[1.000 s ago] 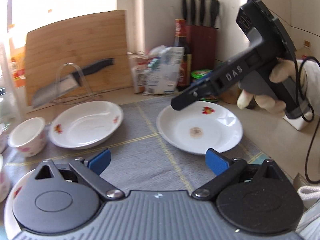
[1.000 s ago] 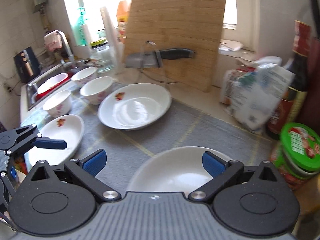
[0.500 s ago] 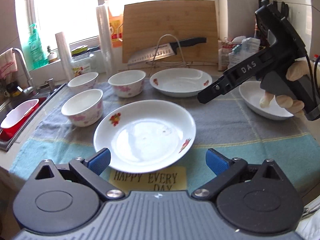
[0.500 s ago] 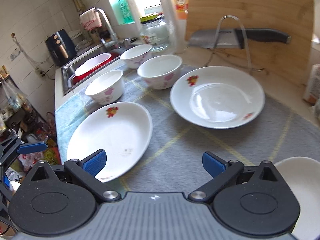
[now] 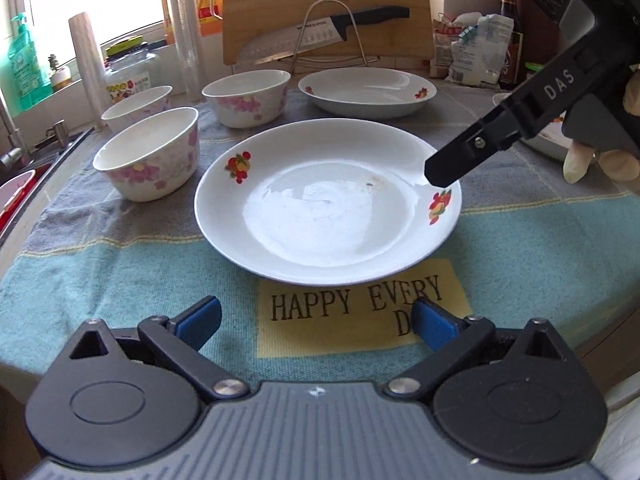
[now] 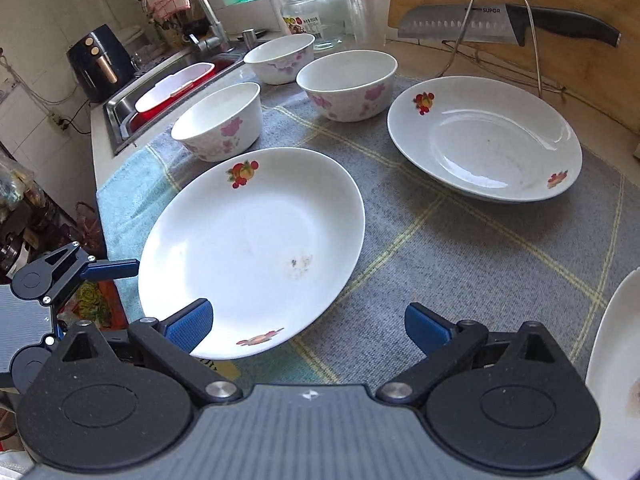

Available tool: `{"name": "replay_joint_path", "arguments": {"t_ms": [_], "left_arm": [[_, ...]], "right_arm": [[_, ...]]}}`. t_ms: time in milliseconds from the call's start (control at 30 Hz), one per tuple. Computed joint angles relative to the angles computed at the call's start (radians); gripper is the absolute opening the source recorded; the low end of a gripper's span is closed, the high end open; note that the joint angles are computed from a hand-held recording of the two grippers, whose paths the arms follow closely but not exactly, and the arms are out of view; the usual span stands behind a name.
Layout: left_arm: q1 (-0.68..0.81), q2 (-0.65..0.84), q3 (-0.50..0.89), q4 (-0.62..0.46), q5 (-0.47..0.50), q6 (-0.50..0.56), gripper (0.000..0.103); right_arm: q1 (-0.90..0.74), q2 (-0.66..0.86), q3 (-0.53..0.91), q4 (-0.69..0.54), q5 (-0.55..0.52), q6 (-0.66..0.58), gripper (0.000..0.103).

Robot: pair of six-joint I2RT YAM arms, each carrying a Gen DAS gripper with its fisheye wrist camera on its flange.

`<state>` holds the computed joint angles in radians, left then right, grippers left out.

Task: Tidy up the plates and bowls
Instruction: 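Grasp the rim of the large white flowered plate with the right tool, then lift and carry the large plate toward the first placed plate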

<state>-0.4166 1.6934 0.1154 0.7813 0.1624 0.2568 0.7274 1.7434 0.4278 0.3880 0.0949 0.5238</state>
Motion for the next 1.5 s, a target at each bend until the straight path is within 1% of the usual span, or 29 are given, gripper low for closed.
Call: {"name": "replay_joint_path", "arguments": {"t_ms": [133, 267, 367, 500, 600, 667, 767, 867, 933, 1033, 1200, 1300, 1500], "left_arm": [[0.115, 0.073, 0.069, -0.039, 0.175, 0.103, 0.102], [0.168, 0.132, 0.106, -0.022, 0.271, 0.191, 0.102], [0.189, 0.152, 0.144, -0.059, 0.316, 0.243, 0.103], [0.206, 0.179, 0.189, -0.085, 0.348, 0.271, 0.103], [0.221, 0.187, 0.210, -0.112, 0.379, 0.309, 0.103], [0.237, 0.203, 0.204, -0.087, 0.404, 0.324, 0.103], [0.252, 0.222, 0.199, -0.057, 0.427, 0.334, 0.103], [0.252, 0.228, 0.196, -0.043, 0.427, 0.330, 0.103], [0.241, 0.214, 0.200, -0.066, 0.409, 0.325, 0.103], [0.234, 0.204, 0.209, -0.093, 0.398, 0.328, 0.103], [0.235, 0.211, 0.206, -0.079, 0.400, 0.326, 0.103], [0.234, 0.208, 0.211, -0.090, 0.401, 0.332, 0.103], [0.241, 0.201, 0.231, -0.138, 0.415, 0.363, 0.103]], "right_arm": [[0.031, 0.063, 0.068, -0.030, 0.022, 0.052, 0.103], [0.050, 0.131, 0.155, -0.074, 0.037, 0.083, 0.103], [0.055, 0.178, 0.218, -0.110, 0.050, 0.099, 0.103], [0.042, 0.218, 0.281, -0.147, 0.049, 0.102, 0.103], [0.023, 0.239, 0.328, -0.185, 0.031, 0.062, 0.103], [0.014, 0.243, 0.343, -0.207, 0.016, 0.033, 0.103], [-0.010, 0.232, 0.310, -0.163, -0.026, -0.017, 0.103], [-0.056, 0.213, 0.268, -0.107, -0.103, -0.021, 0.103], [-0.082, 0.209, 0.271, -0.115, -0.146, -0.036, 0.103], [-0.116, 0.215, 0.266, -0.085, -0.192, -0.052, 0.103], [-0.146, 0.245, 0.339, -0.147, -0.228, -0.111, 0.103], [-0.150, 0.271, 0.403, -0.210, -0.236, -0.156, 0.103], [-0.167, 0.303, 0.475, -0.273, -0.267, -0.213, 0.103]]}}
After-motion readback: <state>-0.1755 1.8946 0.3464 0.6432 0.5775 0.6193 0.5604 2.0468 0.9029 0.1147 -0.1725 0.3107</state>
